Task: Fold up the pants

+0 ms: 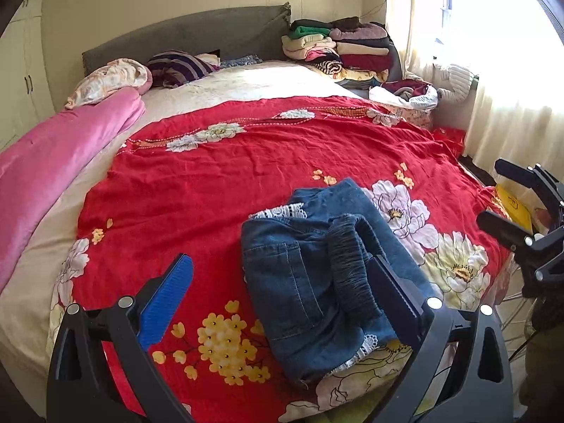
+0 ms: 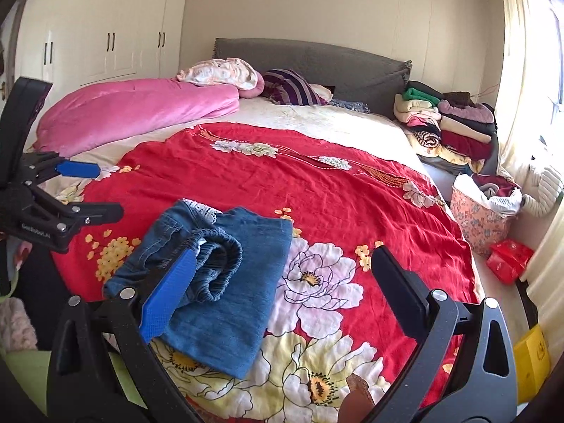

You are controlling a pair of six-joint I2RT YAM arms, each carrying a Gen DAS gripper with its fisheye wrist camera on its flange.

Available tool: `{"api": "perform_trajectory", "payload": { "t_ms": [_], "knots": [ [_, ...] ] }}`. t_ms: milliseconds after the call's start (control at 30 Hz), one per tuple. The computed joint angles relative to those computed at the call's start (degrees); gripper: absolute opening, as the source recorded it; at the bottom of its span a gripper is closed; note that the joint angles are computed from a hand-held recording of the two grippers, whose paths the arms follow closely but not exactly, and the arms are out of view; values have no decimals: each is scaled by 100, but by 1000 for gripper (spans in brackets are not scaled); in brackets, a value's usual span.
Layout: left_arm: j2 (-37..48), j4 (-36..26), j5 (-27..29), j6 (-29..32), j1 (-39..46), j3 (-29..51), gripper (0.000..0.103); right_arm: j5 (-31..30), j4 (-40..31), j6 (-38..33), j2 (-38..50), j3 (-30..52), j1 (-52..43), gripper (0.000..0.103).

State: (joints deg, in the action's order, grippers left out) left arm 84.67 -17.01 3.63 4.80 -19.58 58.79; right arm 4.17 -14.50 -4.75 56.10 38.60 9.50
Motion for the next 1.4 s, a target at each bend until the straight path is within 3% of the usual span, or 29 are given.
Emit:
{"api": "perform_trajectory", "payload": {
  "t_ms": [200, 367, 500, 633, 733, 900, 1167, 1400],
  "knots": [
    [285, 120, -34, -34, 67, -179, 98, -597, 57, 45, 377, 66, -195, 94],
    [890, 278, -275, 24, -74, -259, 98, -1584, 122, 392, 1677, 621, -236, 93],
    [1371, 359, -476, 42, -226, -247, 99, -2024, 85, 672, 2698, 1220, -113, 77],
    [1467, 446, -369, -1, -217, -297, 99, -1752, 22, 549, 3667, 1783, 160, 58],
    [1438, 462, -175, -40, -134, -334, 99, -1269, -10, 427, 4185, 1989, 180, 56],
    [1136, 361, -46, -74, -77, -390, 98, -1830, 277, 589, 3404, 1358, -186, 60],
    [380, 288, 115, -241, 76, -485, 98, -1635, 239, 557, 1445, 500, -734, 84],
    [197, 280, -22, -491, 180, -319, 99, -1637, 227, 360, 809, 314, -1106, 90]
  ]
}}
